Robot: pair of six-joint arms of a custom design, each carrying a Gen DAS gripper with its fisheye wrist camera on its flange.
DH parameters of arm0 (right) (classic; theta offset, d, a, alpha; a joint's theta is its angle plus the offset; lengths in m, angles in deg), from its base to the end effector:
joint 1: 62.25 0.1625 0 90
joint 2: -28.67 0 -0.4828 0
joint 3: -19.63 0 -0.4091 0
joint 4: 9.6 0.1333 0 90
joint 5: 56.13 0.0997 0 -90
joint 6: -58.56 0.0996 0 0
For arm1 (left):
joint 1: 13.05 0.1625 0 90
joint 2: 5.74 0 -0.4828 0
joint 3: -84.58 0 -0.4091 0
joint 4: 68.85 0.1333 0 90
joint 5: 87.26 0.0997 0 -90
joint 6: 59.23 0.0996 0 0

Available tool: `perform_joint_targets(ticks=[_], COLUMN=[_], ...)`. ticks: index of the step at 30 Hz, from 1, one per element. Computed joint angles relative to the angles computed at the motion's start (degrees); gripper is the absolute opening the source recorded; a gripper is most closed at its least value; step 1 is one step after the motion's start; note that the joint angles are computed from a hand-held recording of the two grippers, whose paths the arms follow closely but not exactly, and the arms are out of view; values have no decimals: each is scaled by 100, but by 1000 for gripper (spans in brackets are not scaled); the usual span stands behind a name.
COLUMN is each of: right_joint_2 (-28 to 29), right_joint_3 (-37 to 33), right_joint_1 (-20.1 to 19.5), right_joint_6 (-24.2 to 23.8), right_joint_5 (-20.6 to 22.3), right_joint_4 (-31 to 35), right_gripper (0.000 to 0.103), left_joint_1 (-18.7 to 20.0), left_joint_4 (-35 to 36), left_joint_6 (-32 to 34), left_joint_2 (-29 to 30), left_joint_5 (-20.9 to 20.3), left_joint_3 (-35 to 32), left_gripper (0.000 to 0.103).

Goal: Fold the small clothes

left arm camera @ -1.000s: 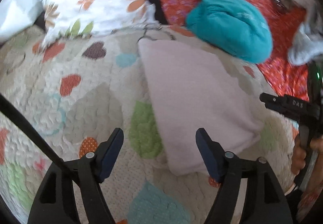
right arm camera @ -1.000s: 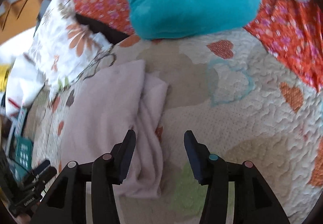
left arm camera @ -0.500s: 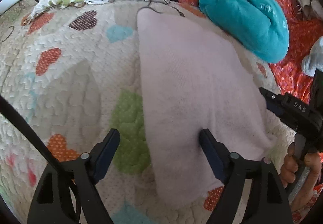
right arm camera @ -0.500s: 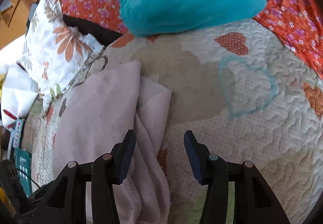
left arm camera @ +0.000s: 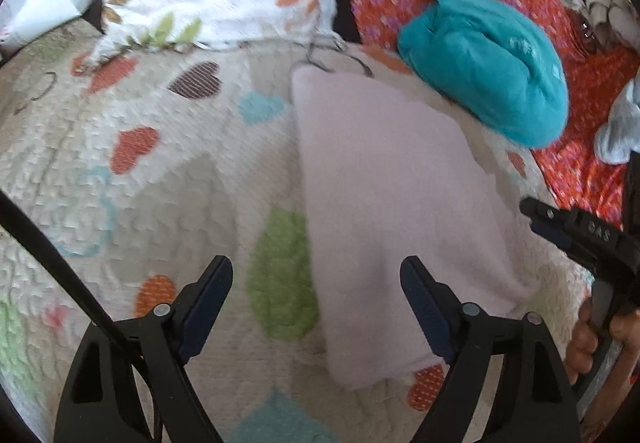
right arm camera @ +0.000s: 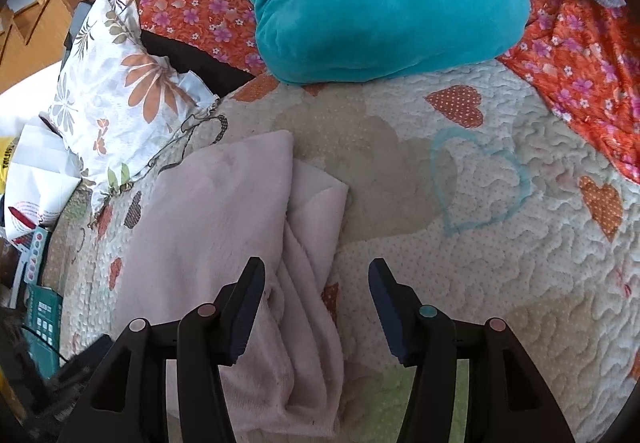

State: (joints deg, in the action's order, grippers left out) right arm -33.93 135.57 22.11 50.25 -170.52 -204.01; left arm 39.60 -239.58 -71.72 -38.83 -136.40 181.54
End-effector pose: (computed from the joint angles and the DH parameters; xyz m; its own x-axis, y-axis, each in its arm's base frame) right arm 0.0328 -0.6058 0.2835 -0.8745 0.3145 0.3692 -0.0653 0.6779 -0.7322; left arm -0.2681 -0.6784 0.0156 -0.8250 0.1362 -0.5485 0.4119 0.8094 -0.4186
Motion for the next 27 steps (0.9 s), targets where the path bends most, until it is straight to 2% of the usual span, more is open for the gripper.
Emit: perform_joint_targets(ticks=[3, 6, 8, 12, 13, 14, 16, 17, 18, 19, 21, 24, 26, 27], right_joint_2=[62, 96, 135, 221, 255, 290, 252, 180, 156, 147, 255, 302, 88, -35], right_joint_3=[2, -3, -35, -161, -177, -171, -168, -153, -144, -128, -127, -105, 130, 239], right_joint_1=[86, 131, 141, 125, 148, 176, 182, 166, 188, 229, 389, 478, 407, 365], right_joint_6=[-101, -217, -291, -286, -313, -393, -405, -290, -230, -204, -267, -167, 34, 149], right_joint_5=[-76, 102, 236, 430, 348, 233, 175, 189, 81, -101, -893, -1552, -1318, -1118], right_joint_4=[-109, -79, 92, 815, 838, 785, 844, 934, 968, 939, 682, 613, 536, 517], right_gripper=[59, 59, 59, 58, 50, 34, 21, 12, 9, 5, 5, 5, 5, 5], left_joint_1=[2, 29, -3, -201, -247, -298, -416, -474, -531, -597, -721, -861, -948, -974], left_joint_4=[-2, -25, -189, -1125, -1432, -1795, -2789, -3214, -3660, -4192, -4862, -5136, -5565, -5502], left_joint_6=[49, -17, 85, 809, 1040, 1307, 2008, 2314, 2631, 3014, 3532, 3793, 4024, 3833], left_joint_2=[6, -48, -37, 108, 154, 205, 317, 356, 396, 444, 471, 311, 347, 302], left_joint_5=[236, 198, 343, 1244, 1417, 1583, 1915, 2041, 2149, 2258, 2436, 2362, 2469, 2444], left_joint_3=[-38, -29, -11, 62, 75, 84, 118, 126, 125, 119, 143, 413, 523, 650], left_gripper=[85, 85, 85, 85, 85, 85, 87, 94, 98, 103, 103, 103, 103, 103])
